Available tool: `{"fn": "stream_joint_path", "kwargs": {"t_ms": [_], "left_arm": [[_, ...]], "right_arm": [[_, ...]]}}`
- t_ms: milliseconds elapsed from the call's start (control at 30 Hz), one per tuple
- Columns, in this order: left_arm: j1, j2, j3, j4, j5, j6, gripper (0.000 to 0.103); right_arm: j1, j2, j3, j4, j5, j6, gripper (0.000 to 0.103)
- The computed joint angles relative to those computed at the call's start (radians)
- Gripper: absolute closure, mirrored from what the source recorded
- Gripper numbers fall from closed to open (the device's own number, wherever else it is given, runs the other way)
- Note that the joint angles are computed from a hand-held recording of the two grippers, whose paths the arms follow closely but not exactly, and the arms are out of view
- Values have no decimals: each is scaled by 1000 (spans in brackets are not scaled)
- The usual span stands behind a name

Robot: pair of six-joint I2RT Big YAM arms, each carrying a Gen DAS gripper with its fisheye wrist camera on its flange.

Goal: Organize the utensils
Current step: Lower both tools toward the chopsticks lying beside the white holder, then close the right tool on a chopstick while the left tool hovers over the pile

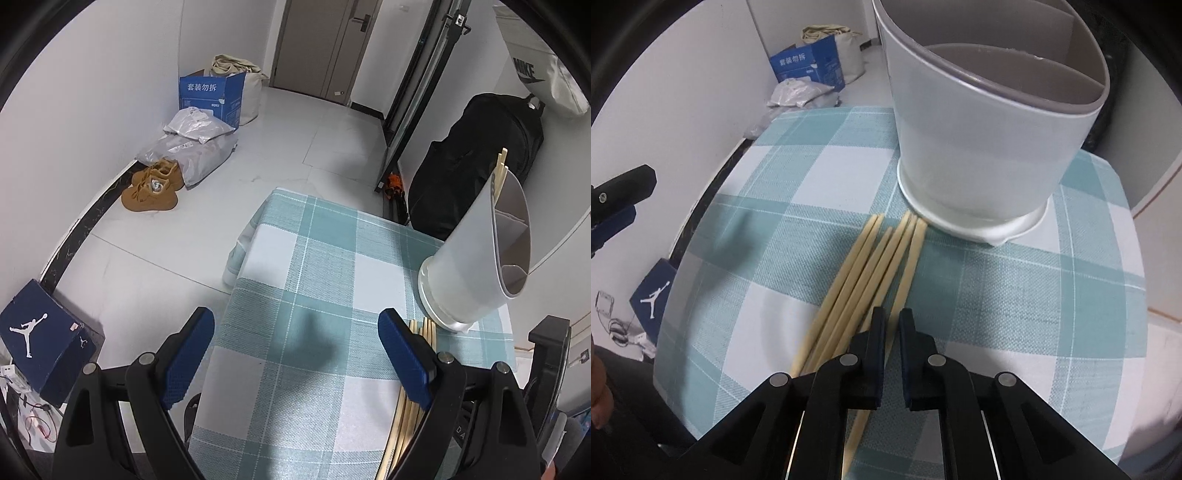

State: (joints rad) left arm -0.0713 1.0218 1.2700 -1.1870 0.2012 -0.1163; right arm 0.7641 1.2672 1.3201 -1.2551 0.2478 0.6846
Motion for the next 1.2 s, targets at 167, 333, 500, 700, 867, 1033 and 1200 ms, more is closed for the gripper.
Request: {"fn": "stream_joint_path", "kwargs": {"t_ms": [167, 333, 500, 700, 867, 1033, 1200], "left_arm": [[6, 5, 2, -7, 2, 0, 16], [7, 9, 5, -13, 5, 2, 16], [3, 11, 8, -23, 9, 6, 16], [-3, 14, 9, -26, 0, 9, 16], [-2, 21, 10, -35, -4, 10, 16], [-18, 31, 9, -42, -20, 26, 16], [-44, 45, 6, -63, -63, 49, 16]], "right_arm": [[9, 6, 9, -28, -5, -32, 96], [44, -42, -26, -43, -22, -41, 97], [58, -81, -48, -61, -70, -31, 97], [10, -87, -54, -11, -88, -32, 91], [-32, -46, -29, 28, -95, -46, 84], [-56, -13, -6, 47, -84, -57, 83], [-66, -7, -9, 75, -80, -29, 98]]}}
